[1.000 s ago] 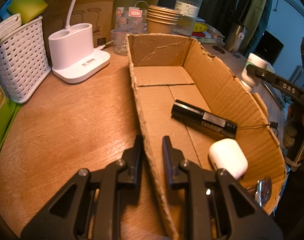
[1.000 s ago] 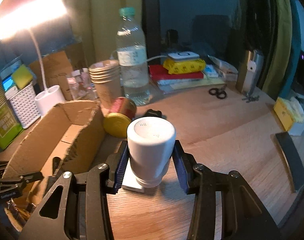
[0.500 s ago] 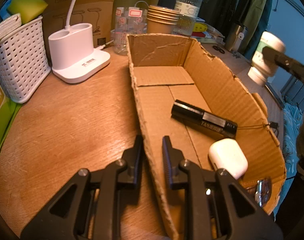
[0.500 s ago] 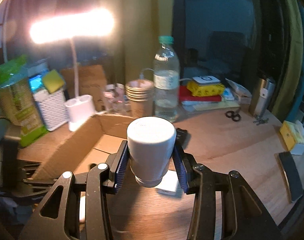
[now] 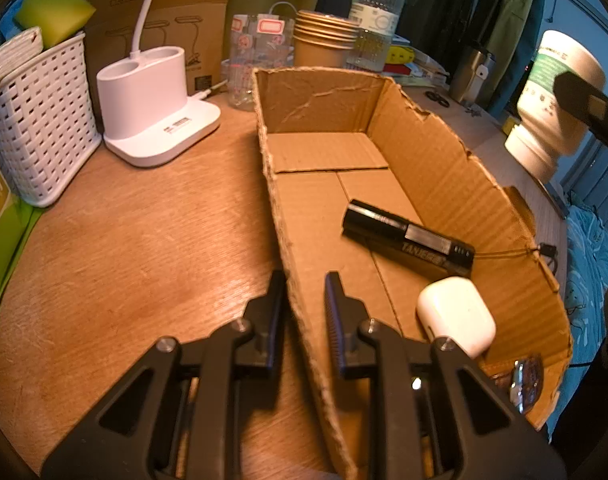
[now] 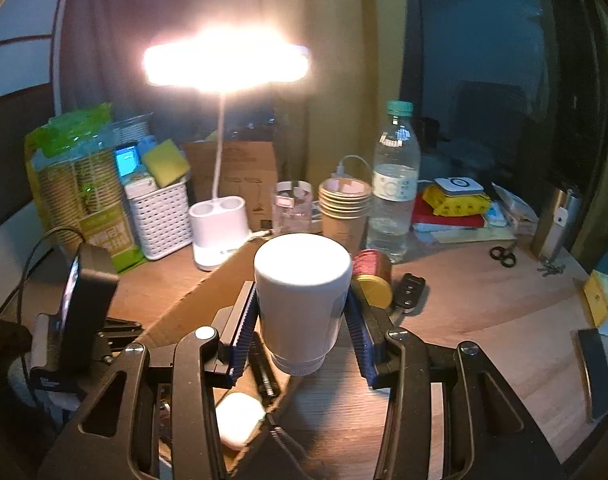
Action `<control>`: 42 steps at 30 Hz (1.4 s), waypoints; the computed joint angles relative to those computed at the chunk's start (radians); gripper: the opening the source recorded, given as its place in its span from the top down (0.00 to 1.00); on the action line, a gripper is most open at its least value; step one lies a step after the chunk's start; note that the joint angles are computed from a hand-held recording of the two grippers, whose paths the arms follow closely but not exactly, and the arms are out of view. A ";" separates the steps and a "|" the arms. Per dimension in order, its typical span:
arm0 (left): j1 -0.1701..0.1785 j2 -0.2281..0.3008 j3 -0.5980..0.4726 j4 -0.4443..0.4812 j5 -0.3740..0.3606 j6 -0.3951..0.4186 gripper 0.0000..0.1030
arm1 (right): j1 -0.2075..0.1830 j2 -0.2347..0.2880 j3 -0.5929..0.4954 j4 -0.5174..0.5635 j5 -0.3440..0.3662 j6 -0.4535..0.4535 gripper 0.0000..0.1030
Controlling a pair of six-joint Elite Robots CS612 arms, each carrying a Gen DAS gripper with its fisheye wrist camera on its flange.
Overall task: Organize rigid objects
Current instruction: 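Lift the pill bottle with the right gripper and carry it over the box, then open the right gripper to drop the pill bottle into the box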
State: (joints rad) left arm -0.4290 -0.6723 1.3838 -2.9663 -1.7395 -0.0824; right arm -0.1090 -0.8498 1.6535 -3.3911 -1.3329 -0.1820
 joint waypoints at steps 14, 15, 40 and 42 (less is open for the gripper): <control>0.000 0.000 0.000 0.000 0.000 0.000 0.79 | 0.019 0.012 -0.013 0.047 0.031 -0.048 0.56; 0.000 0.000 0.000 0.000 0.000 0.000 0.79 | 0.020 0.013 -0.014 0.054 0.031 -0.053 0.56; 0.000 0.000 0.000 0.001 0.001 -0.001 0.79 | 0.046 0.044 -0.053 0.235 0.001 -0.159 0.48; 0.000 0.000 -0.001 0.001 0.001 -0.001 0.79 | 0.044 0.041 -0.049 0.227 0.008 -0.153 0.45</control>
State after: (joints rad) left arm -0.4290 -0.6721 1.3830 -2.9652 -1.7390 -0.0837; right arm -0.0651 -0.8091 1.6042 -3.1643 -1.3249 -0.3354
